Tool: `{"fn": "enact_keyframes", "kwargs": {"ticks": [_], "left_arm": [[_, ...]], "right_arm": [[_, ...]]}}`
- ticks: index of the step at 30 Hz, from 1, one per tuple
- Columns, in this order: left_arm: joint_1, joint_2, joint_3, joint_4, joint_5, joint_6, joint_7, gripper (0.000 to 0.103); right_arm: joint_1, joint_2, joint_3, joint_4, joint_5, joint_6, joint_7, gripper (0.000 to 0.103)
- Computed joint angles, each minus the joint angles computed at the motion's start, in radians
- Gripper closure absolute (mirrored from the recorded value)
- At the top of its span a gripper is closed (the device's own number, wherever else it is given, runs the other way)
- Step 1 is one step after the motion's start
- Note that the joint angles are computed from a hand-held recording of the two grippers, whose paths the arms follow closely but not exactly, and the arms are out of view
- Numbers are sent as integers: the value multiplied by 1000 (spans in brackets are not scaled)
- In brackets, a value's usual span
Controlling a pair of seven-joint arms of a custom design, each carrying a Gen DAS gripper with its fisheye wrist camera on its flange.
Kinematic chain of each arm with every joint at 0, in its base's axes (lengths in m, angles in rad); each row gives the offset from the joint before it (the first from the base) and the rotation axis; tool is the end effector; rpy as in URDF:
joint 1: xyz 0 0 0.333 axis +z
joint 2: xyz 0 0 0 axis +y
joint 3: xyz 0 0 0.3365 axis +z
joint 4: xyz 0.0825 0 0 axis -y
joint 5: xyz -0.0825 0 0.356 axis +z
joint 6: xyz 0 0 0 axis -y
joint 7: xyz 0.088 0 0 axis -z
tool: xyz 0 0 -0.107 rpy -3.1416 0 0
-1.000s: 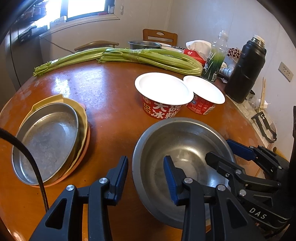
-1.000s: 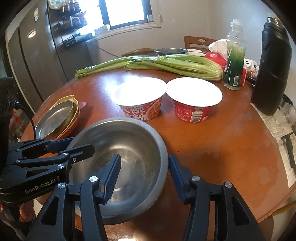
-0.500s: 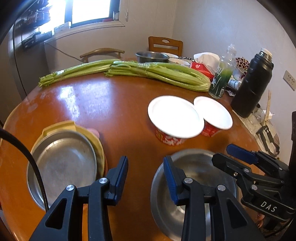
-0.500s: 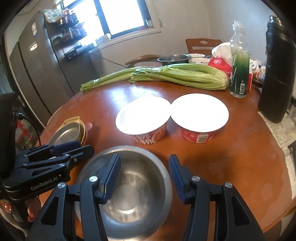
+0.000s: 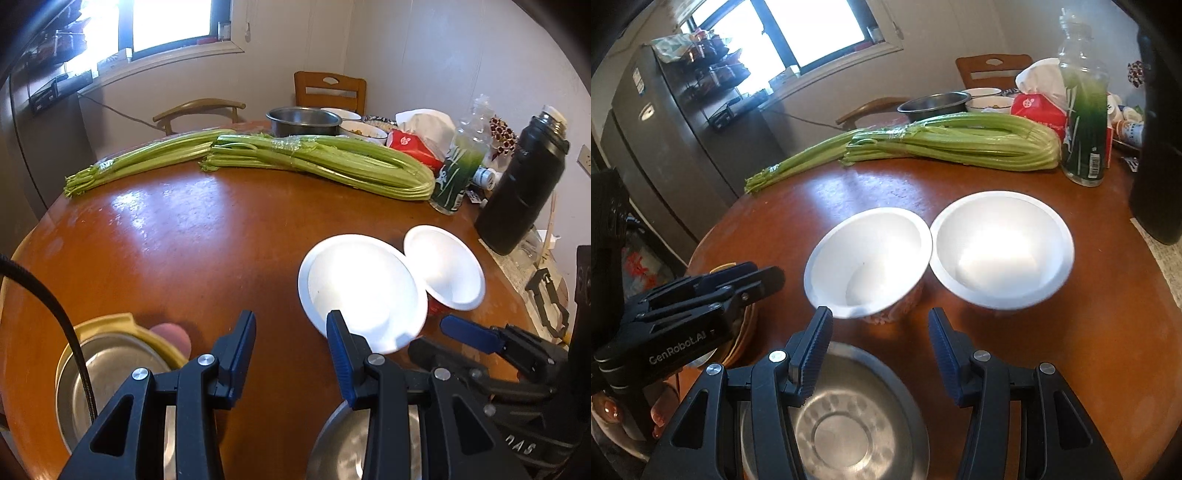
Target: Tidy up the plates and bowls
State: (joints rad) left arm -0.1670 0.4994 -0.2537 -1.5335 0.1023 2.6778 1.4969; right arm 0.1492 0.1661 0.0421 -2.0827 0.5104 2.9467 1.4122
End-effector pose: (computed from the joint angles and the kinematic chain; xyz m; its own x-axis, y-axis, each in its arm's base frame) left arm 0.6728 -0.2613 0.4804 -0.3668 -0.9274 0.0735 -0.7519 0.2490 -0.6105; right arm 0.5924 0.0808 0.4601 -0.0131 -0.9551 -0.2961 -0.7786 0.1956 -0.5962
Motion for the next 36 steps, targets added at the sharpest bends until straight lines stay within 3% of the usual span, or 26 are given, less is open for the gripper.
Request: {"fn": "enact_keyframes", "kwargs": {"ticks": [10,17,21,24,36], "left_arm": [[-24,132,-3,208,-15,-134,26,63],[-47,202,12,307,-13,-203,20,63],[-32,220,-10,331,-44,-231,47,63],[-11,212,-40,316,-87,-225,93,65],[-3,130,-31,196,-104,-118,91,65]], "right_arm": [[3,78,-25,97,-81,-56,62,52],[-2,112,-28,129,-118,-74,76,57],[-4,120,-25,135,-129,-70,60,60],[-22,120,1,138,-95,-68,20,61],[1,91,-6,114,-93,-26,10,63]]}}
